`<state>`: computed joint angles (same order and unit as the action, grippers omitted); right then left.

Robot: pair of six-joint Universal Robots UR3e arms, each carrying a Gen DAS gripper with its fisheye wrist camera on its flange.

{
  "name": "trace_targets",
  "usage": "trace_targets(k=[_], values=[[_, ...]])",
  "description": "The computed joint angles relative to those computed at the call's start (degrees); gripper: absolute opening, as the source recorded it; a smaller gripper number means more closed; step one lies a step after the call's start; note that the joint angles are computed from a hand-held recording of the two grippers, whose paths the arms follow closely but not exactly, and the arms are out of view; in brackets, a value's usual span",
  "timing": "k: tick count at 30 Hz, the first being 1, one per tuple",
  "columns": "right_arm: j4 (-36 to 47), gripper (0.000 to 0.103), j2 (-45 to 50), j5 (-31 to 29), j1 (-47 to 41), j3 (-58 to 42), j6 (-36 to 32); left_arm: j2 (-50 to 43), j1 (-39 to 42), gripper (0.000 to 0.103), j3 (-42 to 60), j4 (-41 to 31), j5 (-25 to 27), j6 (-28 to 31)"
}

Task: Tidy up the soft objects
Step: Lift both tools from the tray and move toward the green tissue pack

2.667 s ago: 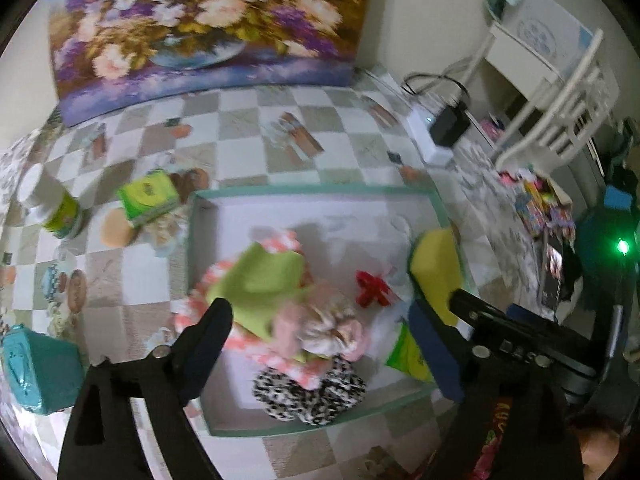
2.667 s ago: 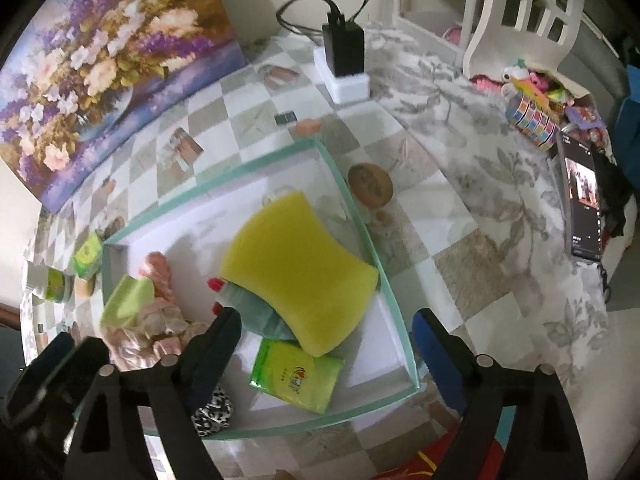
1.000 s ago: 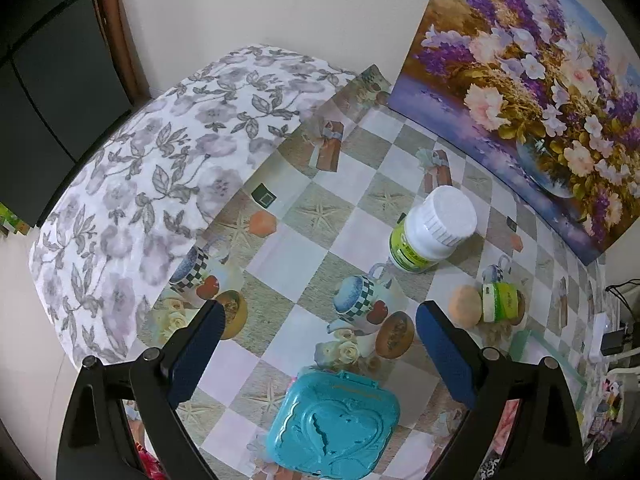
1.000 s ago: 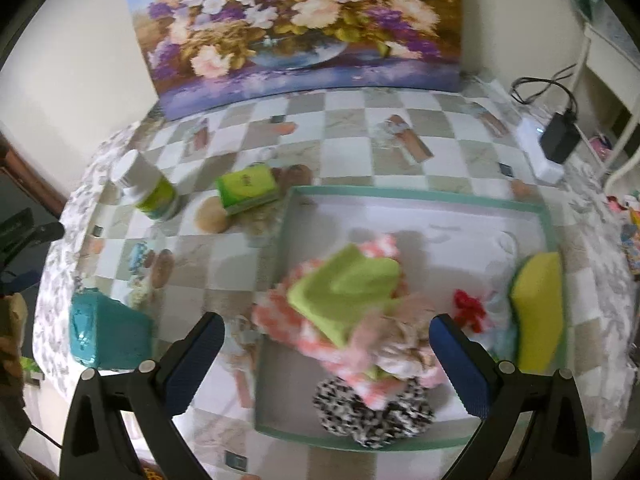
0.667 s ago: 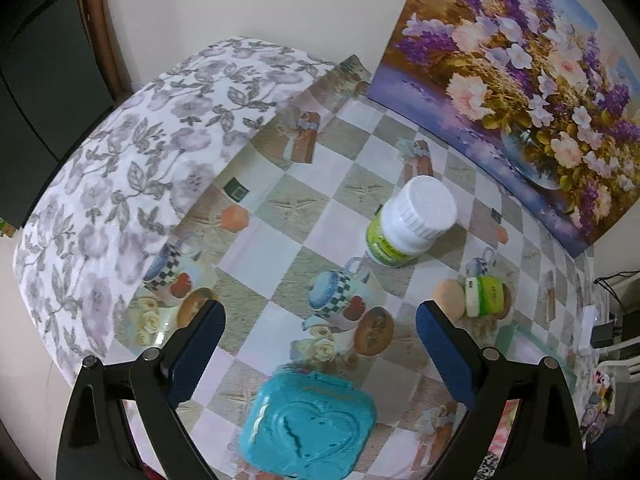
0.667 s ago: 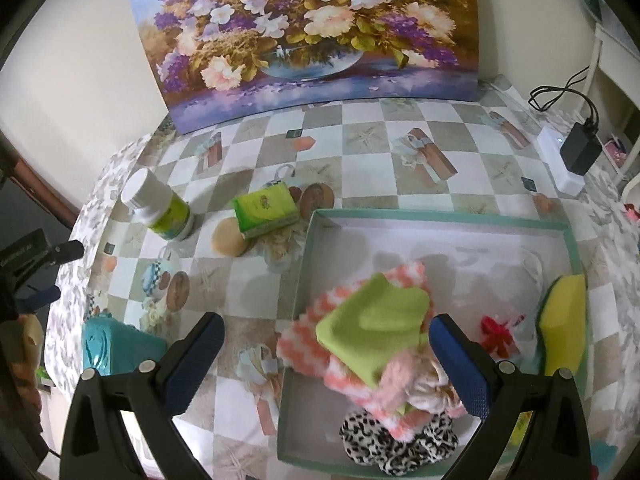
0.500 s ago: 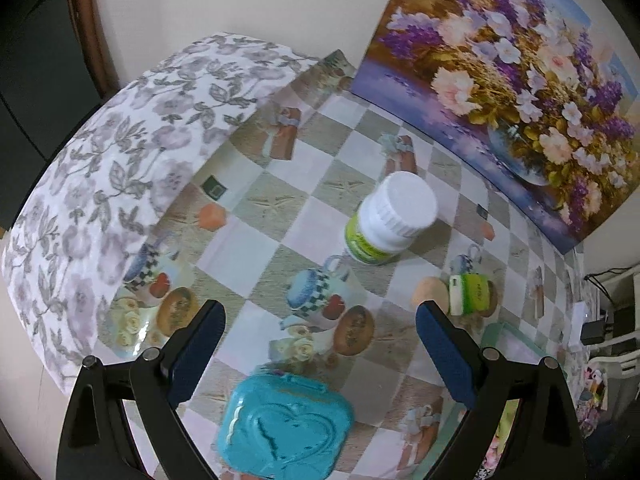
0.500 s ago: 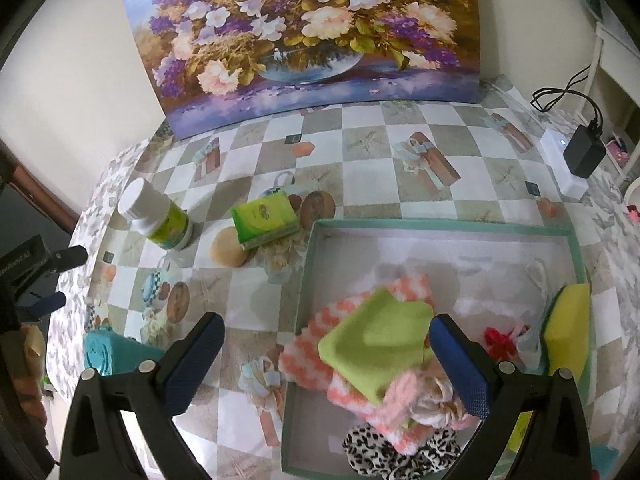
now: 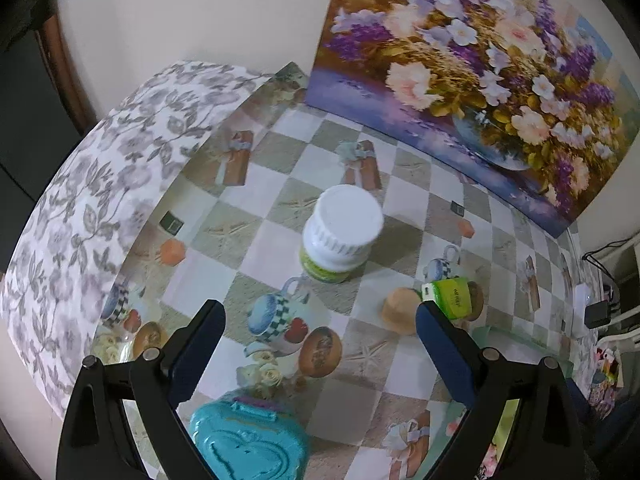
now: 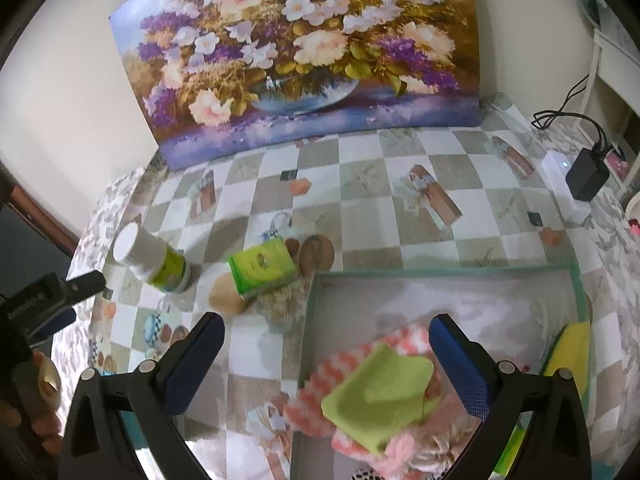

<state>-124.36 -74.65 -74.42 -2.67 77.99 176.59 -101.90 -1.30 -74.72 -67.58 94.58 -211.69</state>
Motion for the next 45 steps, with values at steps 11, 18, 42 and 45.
trace_targets(k=[11,18,42,45], values=[[-1.3,0.103,4.8,0.1,1.1,-4.4,1.3,-6.4,-3.0,0.096,6.0,0.5,0.4,0.7],[-1.9,0.103,8.0,-0.3,2.0,-6.9,1.4,-10.9,-4.8,0.096,9.9,0.9,0.3,1.1],[-0.1,0.103,21.6,-5.3,4.1,-20.1,3.5,-20.2,-4.9,0.095,13.5,3.2,-0.7,-2.3],[-0.2,0.103,22.8,-5.2,4.7,-21.2,3.2,-20.4,-4.7,0.095,13.0,3.5,-0.1,-3.4]])
